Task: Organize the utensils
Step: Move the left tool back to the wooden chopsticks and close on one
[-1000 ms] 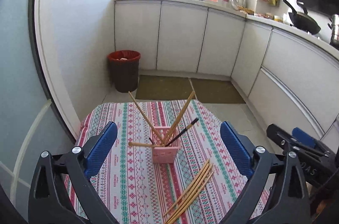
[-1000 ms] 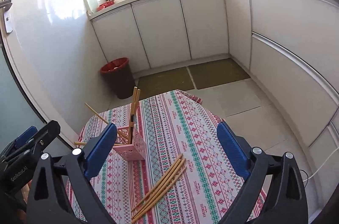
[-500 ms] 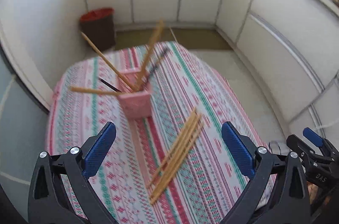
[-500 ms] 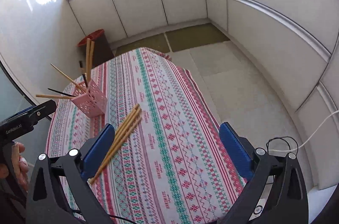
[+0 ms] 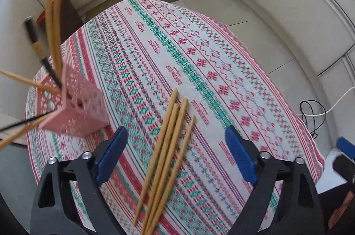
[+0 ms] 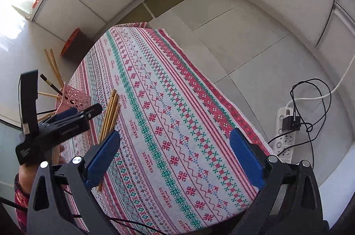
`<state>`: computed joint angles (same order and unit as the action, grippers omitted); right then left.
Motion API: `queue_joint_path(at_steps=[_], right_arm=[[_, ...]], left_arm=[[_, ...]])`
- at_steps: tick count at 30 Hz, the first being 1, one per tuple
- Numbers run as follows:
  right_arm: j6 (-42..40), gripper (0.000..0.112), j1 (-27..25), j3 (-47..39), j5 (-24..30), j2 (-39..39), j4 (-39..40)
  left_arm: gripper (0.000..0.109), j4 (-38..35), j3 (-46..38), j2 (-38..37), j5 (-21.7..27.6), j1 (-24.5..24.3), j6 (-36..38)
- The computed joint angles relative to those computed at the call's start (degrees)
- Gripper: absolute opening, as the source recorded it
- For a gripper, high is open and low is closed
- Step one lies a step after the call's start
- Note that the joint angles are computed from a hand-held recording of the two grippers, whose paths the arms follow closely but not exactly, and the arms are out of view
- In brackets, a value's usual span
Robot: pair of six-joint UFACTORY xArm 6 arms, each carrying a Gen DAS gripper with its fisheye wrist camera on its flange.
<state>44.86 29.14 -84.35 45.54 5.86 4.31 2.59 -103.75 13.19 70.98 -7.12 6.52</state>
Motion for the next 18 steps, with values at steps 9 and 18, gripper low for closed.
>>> queue_joint_path(at_steps=[9, 18], right_arm=[[-3.83, 0.096, 0.09, -3.02, 2.51, 2.74, 1.69], [-4.21, 0.096, -0.55, -3.20, 3.17, 3.33, 2.42]], left_arm=[[0.026, -4.67, -18.89, 15.36, 8.08, 1.96, -2.22], [0.018, -2.82, -24.05, 20.77, 9.22, 1.35, -3.73]])
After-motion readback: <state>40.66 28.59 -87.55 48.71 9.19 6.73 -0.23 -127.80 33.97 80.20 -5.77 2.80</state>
